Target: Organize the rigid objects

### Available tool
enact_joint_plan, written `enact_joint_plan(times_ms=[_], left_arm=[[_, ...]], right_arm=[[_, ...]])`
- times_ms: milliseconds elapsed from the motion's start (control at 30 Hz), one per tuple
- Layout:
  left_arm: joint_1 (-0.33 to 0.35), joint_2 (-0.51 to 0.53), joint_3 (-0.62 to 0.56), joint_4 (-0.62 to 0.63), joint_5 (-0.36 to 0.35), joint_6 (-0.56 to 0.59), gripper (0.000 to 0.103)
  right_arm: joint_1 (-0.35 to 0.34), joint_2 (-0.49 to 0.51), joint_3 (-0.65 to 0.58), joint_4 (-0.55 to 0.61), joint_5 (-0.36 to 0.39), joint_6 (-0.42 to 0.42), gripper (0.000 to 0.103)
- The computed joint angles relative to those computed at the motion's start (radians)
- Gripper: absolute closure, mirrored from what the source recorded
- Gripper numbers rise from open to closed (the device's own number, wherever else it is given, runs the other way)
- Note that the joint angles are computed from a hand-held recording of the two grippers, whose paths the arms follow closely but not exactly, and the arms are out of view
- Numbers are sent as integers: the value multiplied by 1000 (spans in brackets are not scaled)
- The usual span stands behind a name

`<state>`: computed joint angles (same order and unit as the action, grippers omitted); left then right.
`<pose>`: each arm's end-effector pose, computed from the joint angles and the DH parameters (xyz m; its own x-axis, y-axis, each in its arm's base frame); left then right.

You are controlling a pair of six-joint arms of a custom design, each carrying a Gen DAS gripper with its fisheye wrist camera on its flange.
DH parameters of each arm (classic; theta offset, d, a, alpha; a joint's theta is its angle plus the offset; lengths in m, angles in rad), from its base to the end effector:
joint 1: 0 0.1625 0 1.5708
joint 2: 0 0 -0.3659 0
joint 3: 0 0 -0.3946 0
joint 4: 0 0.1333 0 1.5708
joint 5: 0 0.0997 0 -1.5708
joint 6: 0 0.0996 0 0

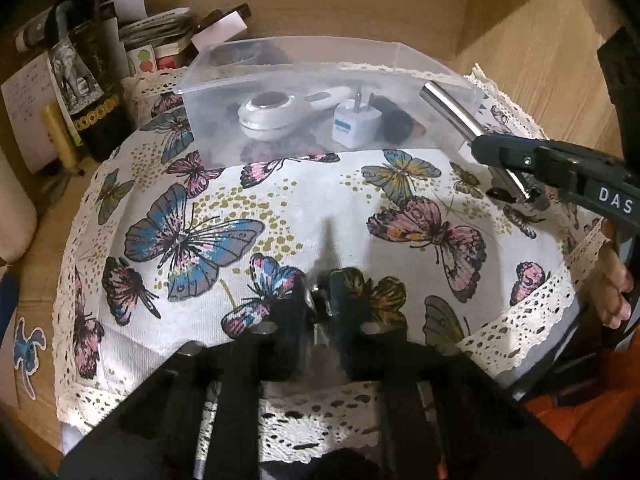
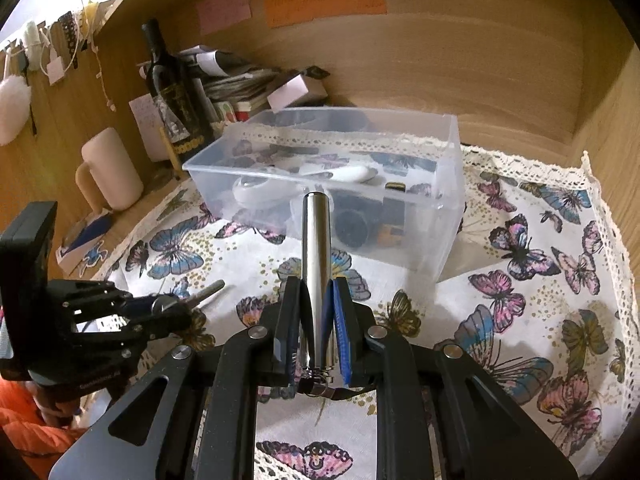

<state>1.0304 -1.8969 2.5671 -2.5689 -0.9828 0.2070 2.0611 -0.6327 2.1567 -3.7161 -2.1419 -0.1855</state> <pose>0.0006 -0.3655 0.2177 -0.6881 0.4359 -0.5801 0.6422 0.7380 -0.2073 0.2789 -0.3537 -0.0254 -0.8045 -0.2488 0.5394 -0.5405 0.6832 -0.4910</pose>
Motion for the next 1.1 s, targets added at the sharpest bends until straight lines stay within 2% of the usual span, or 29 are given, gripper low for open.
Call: enact_joint_plan(times_ms=[367, 767, 1100], left_arm=[[-5, 8, -7, -69, -15, 22, 95], [-42, 36, -58, -193, -38, 65, 95], [-64, 114, -136, -342, -67, 148, 95]], right_arm=[[17, 4, -22, 2, -20, 1, 88], [43, -2, -48, -60, -35, -50, 88], [81, -6, -116, -111, -75, -120, 88]])
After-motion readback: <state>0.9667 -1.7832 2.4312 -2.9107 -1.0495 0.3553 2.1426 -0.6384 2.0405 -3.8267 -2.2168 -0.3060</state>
